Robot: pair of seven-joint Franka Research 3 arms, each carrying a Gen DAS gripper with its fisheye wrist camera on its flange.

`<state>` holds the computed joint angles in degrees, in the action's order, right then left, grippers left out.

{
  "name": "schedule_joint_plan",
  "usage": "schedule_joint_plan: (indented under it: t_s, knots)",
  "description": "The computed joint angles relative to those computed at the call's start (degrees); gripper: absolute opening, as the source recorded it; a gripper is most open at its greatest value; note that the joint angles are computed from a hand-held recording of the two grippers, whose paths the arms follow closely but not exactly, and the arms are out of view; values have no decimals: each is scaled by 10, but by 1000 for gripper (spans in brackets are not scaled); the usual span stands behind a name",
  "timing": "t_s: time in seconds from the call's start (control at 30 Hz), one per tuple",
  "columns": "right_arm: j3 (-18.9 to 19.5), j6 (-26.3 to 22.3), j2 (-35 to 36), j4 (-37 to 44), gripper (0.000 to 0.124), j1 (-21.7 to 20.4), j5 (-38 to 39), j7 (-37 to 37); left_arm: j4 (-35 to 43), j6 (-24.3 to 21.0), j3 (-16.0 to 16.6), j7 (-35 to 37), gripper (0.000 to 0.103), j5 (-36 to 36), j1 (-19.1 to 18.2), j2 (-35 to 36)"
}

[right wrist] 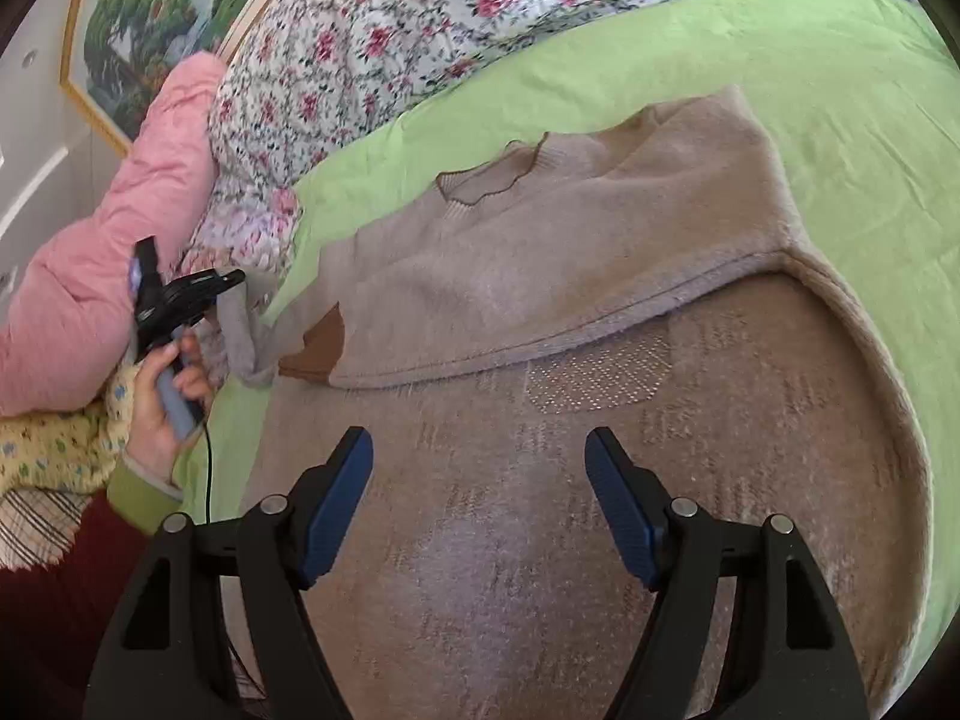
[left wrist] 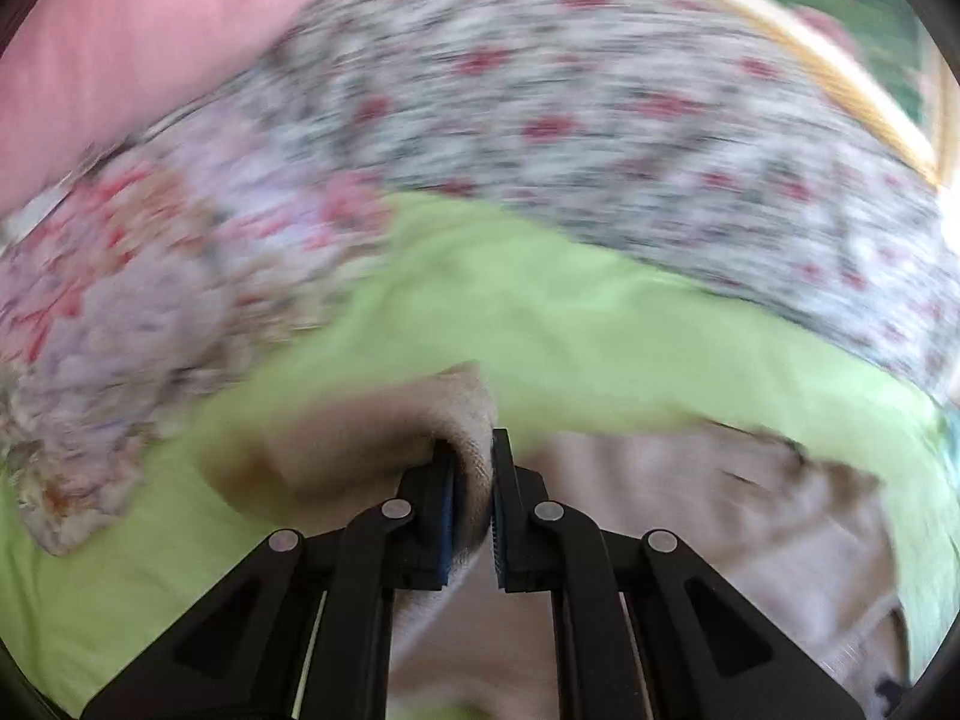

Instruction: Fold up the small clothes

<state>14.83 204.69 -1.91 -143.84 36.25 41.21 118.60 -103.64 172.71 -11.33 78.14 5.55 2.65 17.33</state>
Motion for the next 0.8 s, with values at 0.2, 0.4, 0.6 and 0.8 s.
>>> schedule_joint_plan:
  t_s: [0.2, 0.4, 0.6, 0.8]
  knots:
    - [20, 26, -22, -20, 75, 8, 99, -46, -54, 25, -155, 176, 8, -110, 42, -28]
    - [23, 44, -54, -64, 75, 13, 140, -27, -52, -19, -121, 200, 13, -82, -55, -4]
    - [32, 37, -66, -67, 75, 5, 187, -58, -84, -71, -105, 208, 50, -84, -75, -8]
    - [32, 19, -51, -27, 75, -7, 196, -116, -237, -12, -177, 412, 71, -335, 15, -130]
